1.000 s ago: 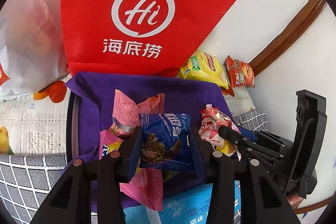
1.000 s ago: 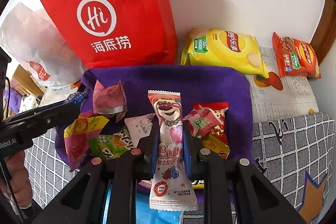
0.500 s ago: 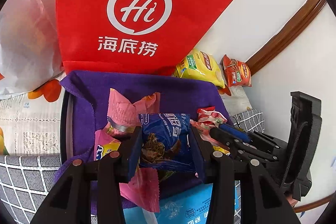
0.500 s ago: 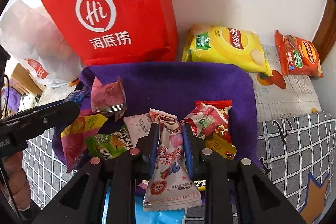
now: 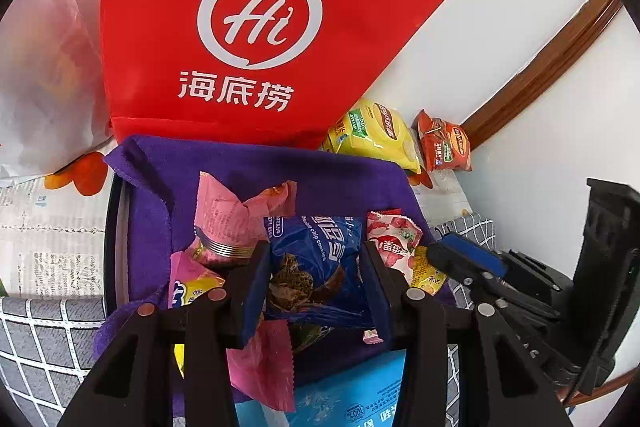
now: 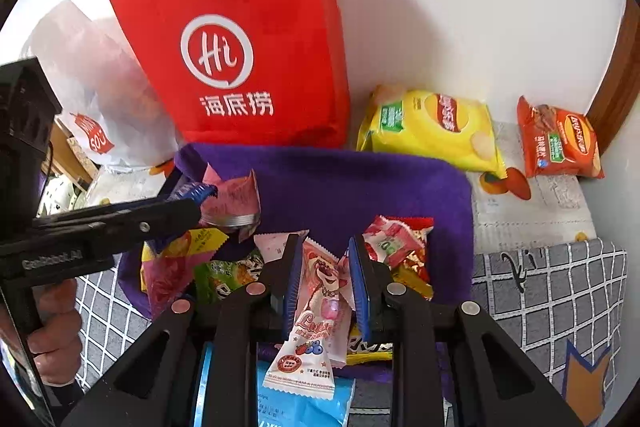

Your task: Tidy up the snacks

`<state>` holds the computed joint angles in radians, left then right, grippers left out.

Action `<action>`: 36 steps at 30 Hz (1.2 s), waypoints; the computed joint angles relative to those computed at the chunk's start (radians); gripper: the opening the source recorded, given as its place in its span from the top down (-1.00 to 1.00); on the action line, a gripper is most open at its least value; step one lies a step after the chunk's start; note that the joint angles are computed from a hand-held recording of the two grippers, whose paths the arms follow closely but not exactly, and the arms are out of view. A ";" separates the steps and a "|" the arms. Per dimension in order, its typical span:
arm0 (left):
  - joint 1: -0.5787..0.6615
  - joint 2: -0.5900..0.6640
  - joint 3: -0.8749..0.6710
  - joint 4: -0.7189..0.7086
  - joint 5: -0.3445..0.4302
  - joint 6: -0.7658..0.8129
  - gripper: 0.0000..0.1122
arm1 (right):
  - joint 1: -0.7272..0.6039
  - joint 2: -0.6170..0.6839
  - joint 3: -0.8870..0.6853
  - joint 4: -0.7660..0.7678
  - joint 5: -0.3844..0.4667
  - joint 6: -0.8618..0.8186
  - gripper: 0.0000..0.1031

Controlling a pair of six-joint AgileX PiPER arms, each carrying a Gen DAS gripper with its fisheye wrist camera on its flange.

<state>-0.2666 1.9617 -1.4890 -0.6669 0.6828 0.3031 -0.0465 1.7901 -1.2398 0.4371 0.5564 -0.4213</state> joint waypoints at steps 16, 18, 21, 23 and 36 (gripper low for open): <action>-0.025 -0.068 0.036 0.060 -0.037 -0.030 0.00 | 0.019 -0.103 0.063 -0.020 -0.033 0.012 0.52; -0.034 -0.095 0.045 0.096 -0.037 -0.056 -0.01 | 0.027 -0.132 0.080 -0.048 -0.040 0.037 0.52; -0.047 -0.148 0.085 0.120 -0.053 -0.076 -0.08 | 0.051 -0.197 0.124 -0.124 -0.064 0.099 0.52; -0.054 -0.182 0.117 0.126 -0.053 -0.083 -0.10 | 0.067 -0.246 0.157 -0.182 -0.078 0.155 0.52; -0.191 -0.569 0.455 0.406 -0.131 -0.356 -0.18 | 0.104 -0.655 0.350 -0.305 0.066 0.365 0.27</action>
<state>-0.4579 1.3925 -1.0343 -0.2605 0.5520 -0.0531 0.0576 1.1347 -0.8894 0.1320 0.6221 -0.0561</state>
